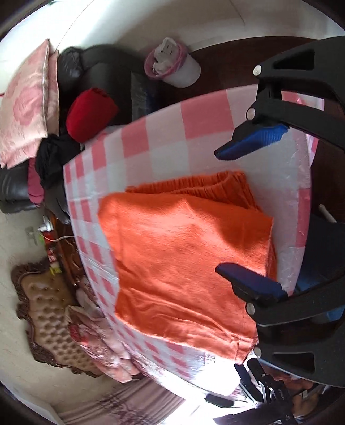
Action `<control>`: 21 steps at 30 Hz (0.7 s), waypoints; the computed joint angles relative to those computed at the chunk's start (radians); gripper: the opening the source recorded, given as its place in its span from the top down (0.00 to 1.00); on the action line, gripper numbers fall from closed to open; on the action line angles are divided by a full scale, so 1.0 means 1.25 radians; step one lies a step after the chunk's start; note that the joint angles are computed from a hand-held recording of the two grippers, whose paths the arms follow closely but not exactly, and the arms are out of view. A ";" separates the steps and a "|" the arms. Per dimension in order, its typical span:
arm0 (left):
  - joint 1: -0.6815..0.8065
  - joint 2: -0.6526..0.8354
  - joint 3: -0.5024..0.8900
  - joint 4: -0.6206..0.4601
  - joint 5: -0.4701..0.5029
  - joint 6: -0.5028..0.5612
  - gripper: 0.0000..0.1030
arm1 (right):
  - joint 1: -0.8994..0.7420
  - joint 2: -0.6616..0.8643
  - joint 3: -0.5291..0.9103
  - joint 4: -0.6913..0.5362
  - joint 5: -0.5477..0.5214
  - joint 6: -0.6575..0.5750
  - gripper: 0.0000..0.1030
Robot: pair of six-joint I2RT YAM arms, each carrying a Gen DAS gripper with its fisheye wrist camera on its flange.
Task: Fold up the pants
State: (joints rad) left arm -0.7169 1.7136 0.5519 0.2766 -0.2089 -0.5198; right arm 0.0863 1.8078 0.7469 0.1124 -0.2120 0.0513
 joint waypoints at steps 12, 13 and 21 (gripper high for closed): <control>0.053 -0.070 0.008 -0.075 0.073 0.093 0.68 | 0.025 -0.037 -0.011 -0.011 0.066 0.060 0.46; 0.033 -0.114 -0.017 -0.080 0.049 0.077 0.66 | 0.035 -0.073 -0.029 -0.011 0.122 0.067 0.43; 0.073 -0.017 0.078 -0.056 0.015 0.000 0.67 | 0.205 -0.101 -0.008 -0.005 0.339 0.060 0.43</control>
State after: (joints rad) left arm -0.6261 1.6924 0.6498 0.2061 -0.1902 -0.5200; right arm 0.3423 1.6821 0.7363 0.1065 0.2115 0.1268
